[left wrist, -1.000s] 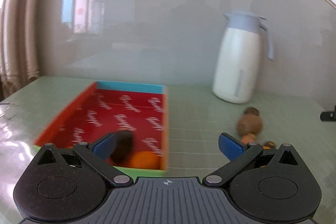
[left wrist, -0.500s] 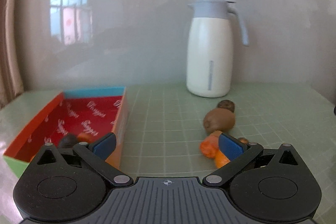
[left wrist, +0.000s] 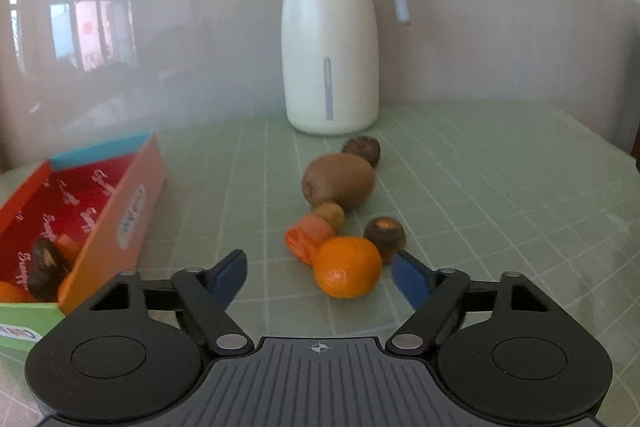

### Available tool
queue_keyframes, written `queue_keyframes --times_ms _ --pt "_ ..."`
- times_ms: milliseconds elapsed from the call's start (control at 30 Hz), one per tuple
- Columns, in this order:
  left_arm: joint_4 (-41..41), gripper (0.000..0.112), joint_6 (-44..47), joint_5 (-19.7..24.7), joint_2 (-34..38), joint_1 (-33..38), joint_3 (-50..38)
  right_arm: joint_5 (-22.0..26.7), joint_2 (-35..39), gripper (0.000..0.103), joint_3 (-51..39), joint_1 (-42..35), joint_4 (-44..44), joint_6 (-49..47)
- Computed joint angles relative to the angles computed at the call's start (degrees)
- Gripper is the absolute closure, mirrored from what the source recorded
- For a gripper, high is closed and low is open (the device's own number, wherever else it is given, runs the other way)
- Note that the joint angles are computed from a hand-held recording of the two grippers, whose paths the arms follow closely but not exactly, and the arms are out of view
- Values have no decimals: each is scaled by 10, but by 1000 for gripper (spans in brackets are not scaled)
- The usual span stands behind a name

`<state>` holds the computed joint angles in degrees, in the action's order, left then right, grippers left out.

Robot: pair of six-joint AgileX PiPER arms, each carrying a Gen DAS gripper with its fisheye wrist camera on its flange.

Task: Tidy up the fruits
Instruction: 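Reach the left tool to a mandarin orange and close on it, then carry the mandarin with the left tool into the red box and release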

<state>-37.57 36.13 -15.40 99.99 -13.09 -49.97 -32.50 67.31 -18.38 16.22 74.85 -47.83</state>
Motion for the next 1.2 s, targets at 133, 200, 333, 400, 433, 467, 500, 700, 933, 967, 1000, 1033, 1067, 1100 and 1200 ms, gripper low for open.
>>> queue_keyframes --times_ms 133,200,333,400,433,467,500,700,933,967,1000,1033,1067,1100,1200 --pt "6 39 -10 7 1 0 -3 8 -6 2 6 -15 -5 1" --pt "-3 46 1 20 5 1 -11 6 -7 2 6 -12 3 -7" --pt "-106 53 109 36 18 -6 -30 5 -8 1 3 -6 15 -17" --pt "-140 58 146 47 27 -5 -41 5 -6 1 3 -5 14 -17" --pt "-124 65 130 51 27 -4 -42 2 -5 1 3 -2 18 -20" --pt "-85 68 93 55 26 -1 -41 -1 -5 1 2 2 22 -22" --pt "-69 73 77 60 25 0 -40 -2 -3 1 2 3 22 -21" --pt "44 74 -37 57 11 8 -27 -5 4 1 -3 7 33 -28" --pt "159 74 -137 34 -27 32 5 -16 13 1 -14 30 48 -36" --pt "177 74 -154 32 -34 38 9 -18 16 1 -16 36 51 -37" --pt "198 74 -173 30 -38 45 13 -22 18 1 -19 44 57 -39" --pt "214 74 -187 28 -44 53 17 -25 21 1 -22 51 61 -41" --pt "234 74 -206 27 -48 61 20 -28 23 1 -25 59 65 -43" --pt "252 74 -223 26 -54 70 23 -32 27 1 -28 68 68 -42" --pt "291 74 -256 22 -65 93 32 -43 36 1 -38 92 81 -47"
